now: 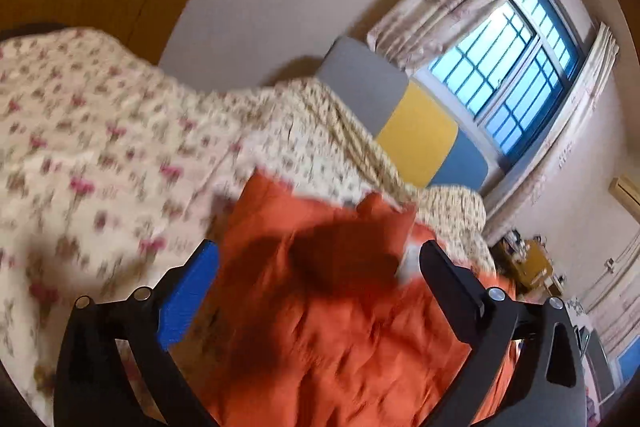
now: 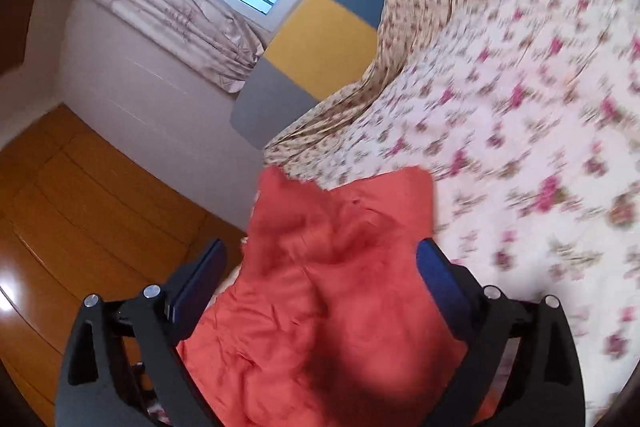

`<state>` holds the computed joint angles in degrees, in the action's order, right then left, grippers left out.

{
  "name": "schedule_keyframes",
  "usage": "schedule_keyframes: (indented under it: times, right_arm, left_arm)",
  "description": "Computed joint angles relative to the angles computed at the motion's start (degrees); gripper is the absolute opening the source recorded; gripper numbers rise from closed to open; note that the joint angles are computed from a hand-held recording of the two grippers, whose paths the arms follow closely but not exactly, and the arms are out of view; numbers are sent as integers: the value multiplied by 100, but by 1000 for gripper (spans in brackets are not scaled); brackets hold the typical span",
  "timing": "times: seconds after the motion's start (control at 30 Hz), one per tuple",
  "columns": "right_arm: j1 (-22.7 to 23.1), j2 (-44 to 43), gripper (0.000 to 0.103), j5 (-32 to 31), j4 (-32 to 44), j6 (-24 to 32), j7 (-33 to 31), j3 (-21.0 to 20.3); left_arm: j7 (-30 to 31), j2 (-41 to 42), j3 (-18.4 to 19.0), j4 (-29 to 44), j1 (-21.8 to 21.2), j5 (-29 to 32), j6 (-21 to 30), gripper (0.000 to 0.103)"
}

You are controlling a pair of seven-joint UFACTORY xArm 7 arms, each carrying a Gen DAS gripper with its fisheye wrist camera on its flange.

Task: Fold large clothes
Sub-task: 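Lay the hem over the collar and open both grippers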

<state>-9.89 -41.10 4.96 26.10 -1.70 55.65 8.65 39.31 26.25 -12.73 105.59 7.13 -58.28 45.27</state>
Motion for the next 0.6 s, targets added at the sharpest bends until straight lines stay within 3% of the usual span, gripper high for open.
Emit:
schedule_keyframes:
  times: [0.13,0.23,0.3,0.33,0.37,0.43,0.53,0.6]
  right_arm:
    - [332,-338,96,-165,-167,1130,-218,-77]
    - [834,-173,95,-65,-292,1201,-339,-306]
    - [772,25,86,-53,-228,1135,-195,-125]
    - [670,73,74,-122,-133,1266,-124,-5]
    - [726,112,57,-123,-115,1261,-115,-45]
    - [952,77,43,-33,-128,1201,-128,-205]
    - [939,-109,34,-177,-47,1556,-201,-125]
    - [939,-246,32,-233,-29,1722,-179,-62]
  left_arm:
    - [595,-464,82,-931,63,-12,133,100]
    - [797,-566,181,-1292,-46,76,406,100]
    - [965,-615,207,-1451,-211,149,238,100]
    - [981,-621,231,-1473,-275,201,176,97]
    - [893,-613,261,-1455,-352,329,173,84]
    - [627,-614,318,-1418,-462,619,247,68]
    - [687,-761,333,-1503,-437,721,428,47]
    - [782,-929,367,-1626,-389,693,579,39]
